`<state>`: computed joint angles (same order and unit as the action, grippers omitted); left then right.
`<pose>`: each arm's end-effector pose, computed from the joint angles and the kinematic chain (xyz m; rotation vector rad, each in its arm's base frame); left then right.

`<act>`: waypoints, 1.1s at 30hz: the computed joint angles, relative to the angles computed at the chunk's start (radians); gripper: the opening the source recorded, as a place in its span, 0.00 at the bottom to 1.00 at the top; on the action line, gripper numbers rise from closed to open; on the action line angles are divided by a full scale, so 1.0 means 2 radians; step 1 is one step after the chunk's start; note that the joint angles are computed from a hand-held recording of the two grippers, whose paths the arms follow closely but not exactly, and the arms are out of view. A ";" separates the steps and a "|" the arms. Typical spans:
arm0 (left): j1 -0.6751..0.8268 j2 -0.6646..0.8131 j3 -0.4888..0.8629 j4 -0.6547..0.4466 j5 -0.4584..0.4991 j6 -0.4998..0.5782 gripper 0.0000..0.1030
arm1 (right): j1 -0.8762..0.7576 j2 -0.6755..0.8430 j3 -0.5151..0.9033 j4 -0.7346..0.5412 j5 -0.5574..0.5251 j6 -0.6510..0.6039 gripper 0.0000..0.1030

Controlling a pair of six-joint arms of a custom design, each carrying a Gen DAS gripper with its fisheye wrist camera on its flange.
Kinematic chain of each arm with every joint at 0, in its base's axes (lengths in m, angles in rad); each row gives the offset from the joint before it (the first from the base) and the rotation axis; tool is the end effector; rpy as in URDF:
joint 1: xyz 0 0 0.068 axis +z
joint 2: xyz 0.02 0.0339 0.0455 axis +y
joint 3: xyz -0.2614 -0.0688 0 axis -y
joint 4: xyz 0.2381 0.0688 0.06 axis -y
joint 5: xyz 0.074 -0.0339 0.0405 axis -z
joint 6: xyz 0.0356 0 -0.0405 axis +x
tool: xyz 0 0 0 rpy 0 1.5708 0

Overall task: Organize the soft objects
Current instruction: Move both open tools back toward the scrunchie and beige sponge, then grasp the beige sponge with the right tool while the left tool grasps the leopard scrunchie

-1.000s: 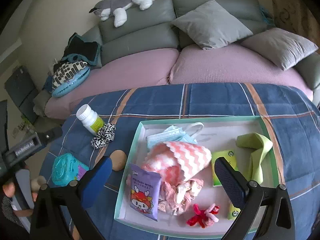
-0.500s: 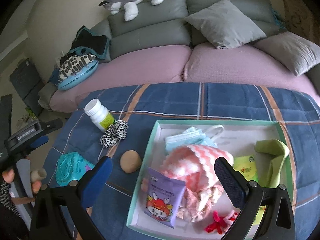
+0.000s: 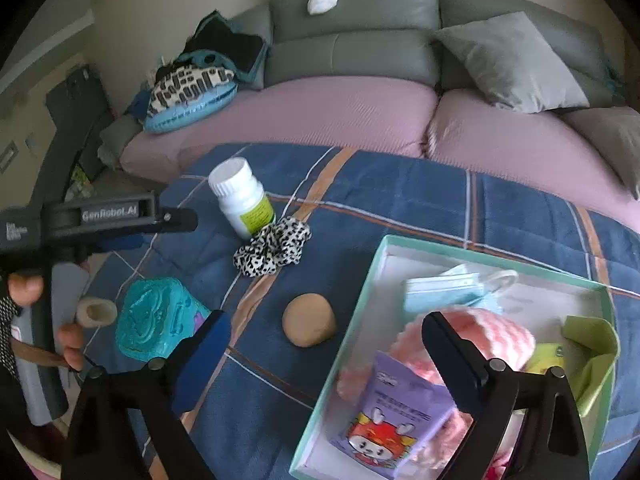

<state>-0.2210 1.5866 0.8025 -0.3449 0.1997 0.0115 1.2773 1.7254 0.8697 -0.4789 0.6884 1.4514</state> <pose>0.2732 -0.0686 0.1508 0.3741 2.6789 -0.3329 0.1042 0.2667 0.1327 0.3130 2.4024 0.1032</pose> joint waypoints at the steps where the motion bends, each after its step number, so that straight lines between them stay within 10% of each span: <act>1: -0.002 0.005 0.005 -0.002 -0.002 0.001 0.95 | -0.005 0.004 0.000 0.012 -0.006 -0.011 0.89; 33: -0.042 0.157 0.094 -0.010 -0.001 -0.046 0.91 | -0.122 0.142 0.071 0.101 -0.164 -0.205 0.62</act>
